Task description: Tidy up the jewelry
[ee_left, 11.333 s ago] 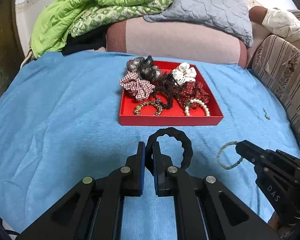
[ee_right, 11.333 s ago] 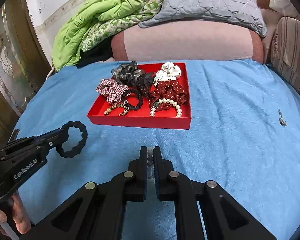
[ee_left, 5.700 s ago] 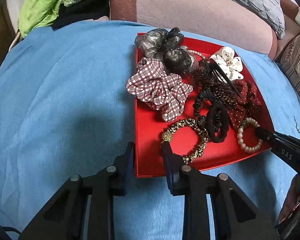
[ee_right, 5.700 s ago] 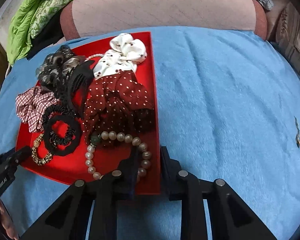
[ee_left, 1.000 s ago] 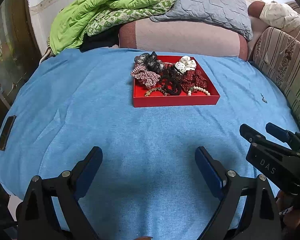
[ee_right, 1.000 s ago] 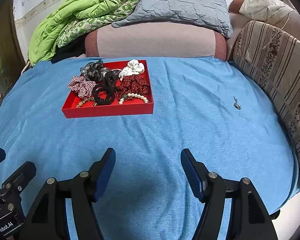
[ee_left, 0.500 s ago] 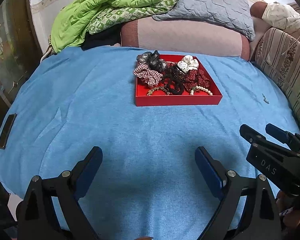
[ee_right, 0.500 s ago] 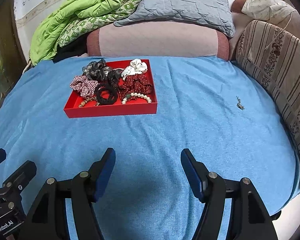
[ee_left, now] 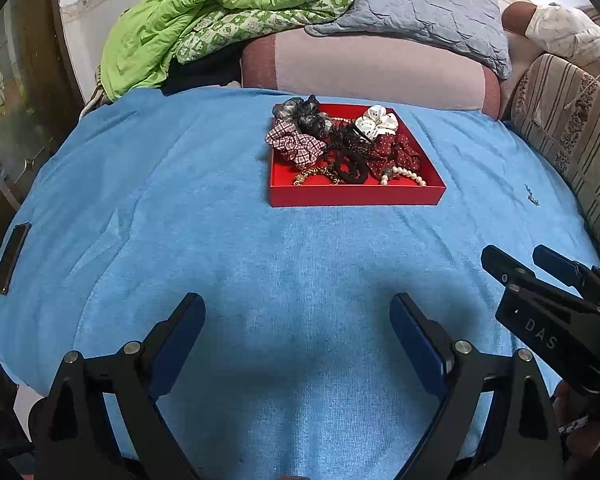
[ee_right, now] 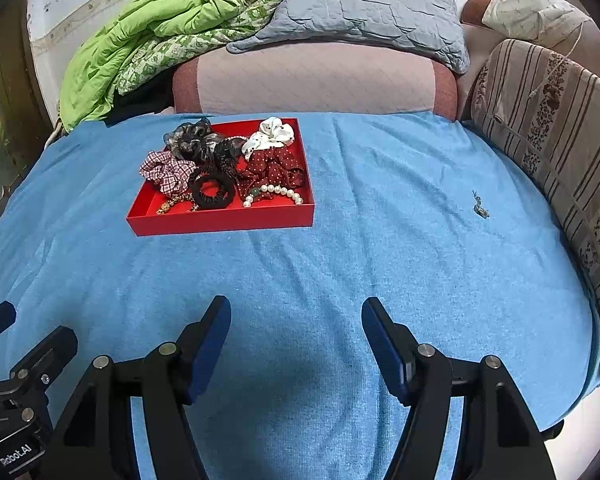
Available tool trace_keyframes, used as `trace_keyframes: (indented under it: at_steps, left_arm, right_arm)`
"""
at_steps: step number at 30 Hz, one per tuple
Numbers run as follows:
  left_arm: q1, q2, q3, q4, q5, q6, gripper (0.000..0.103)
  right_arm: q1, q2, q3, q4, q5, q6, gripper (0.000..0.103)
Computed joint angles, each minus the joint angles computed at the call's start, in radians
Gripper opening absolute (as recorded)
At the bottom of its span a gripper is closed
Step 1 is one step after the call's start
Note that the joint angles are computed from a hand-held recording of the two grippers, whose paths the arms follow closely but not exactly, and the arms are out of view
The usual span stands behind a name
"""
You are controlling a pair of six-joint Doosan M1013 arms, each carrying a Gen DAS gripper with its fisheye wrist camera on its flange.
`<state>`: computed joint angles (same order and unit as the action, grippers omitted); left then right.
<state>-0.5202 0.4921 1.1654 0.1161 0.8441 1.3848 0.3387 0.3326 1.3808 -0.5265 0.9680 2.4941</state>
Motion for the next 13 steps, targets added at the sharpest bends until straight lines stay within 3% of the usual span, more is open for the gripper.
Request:
trace_keyframes:
  at_steps: [13]
  left_arm:
    - [0.000,-0.009,0.012,0.005,-0.019,0.002,0.093]
  right_arm:
    - [0.000,-0.001,0.001,0.023,-0.002,-0.015,0.072]
